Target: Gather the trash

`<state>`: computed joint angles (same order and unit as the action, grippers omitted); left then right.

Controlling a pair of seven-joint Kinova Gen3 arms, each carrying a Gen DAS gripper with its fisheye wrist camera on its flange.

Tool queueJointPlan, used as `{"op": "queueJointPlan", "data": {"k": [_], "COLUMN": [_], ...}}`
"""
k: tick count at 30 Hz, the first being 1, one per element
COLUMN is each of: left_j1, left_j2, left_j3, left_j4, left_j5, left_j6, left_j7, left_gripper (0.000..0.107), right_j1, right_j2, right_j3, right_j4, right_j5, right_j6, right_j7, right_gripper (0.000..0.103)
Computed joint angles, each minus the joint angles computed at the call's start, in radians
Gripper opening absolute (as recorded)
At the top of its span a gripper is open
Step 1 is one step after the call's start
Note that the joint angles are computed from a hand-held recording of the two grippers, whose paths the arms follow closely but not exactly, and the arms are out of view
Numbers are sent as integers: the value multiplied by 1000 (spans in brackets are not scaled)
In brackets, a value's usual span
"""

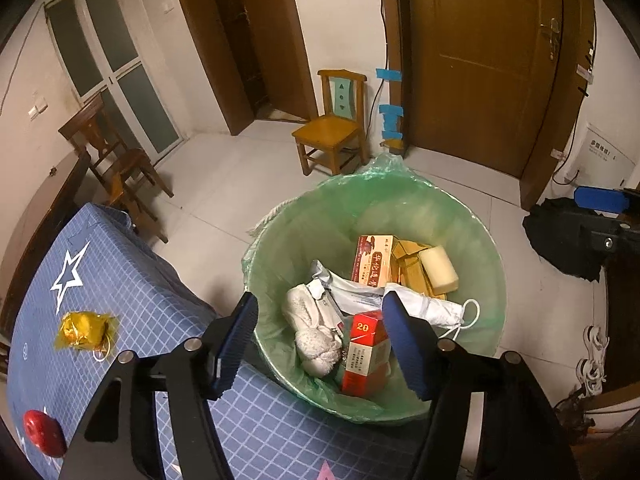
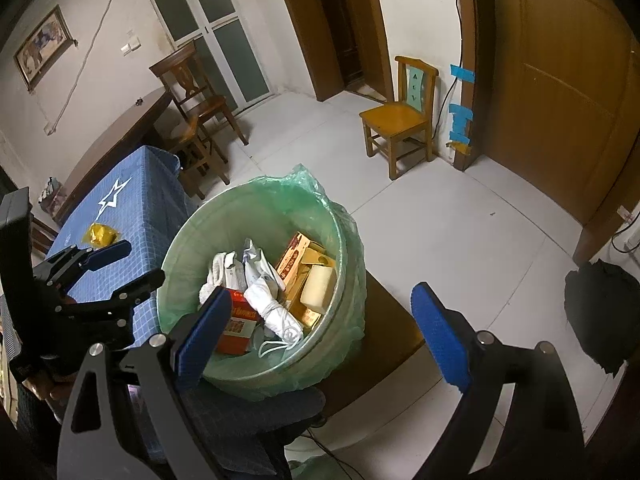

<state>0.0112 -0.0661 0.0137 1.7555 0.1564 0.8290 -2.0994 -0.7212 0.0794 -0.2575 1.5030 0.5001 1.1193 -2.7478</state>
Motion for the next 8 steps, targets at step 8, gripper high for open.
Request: {"op": "queueJointPlan", "data": {"k": [8], "left_j1": [8], "left_j2": [-13], "left_j3": [5], "left_j4": [11], "left_j5": [-33], "left_j6": [10], "left_j7": [18], "left_gripper": [66], "right_j1": [-10], "right_j2": [10], "right_j3": [1], "right_j4": [-5], "right_j5": [26], "right_j6": [14], "right_j7": [-23], "right_gripper": [90]}}
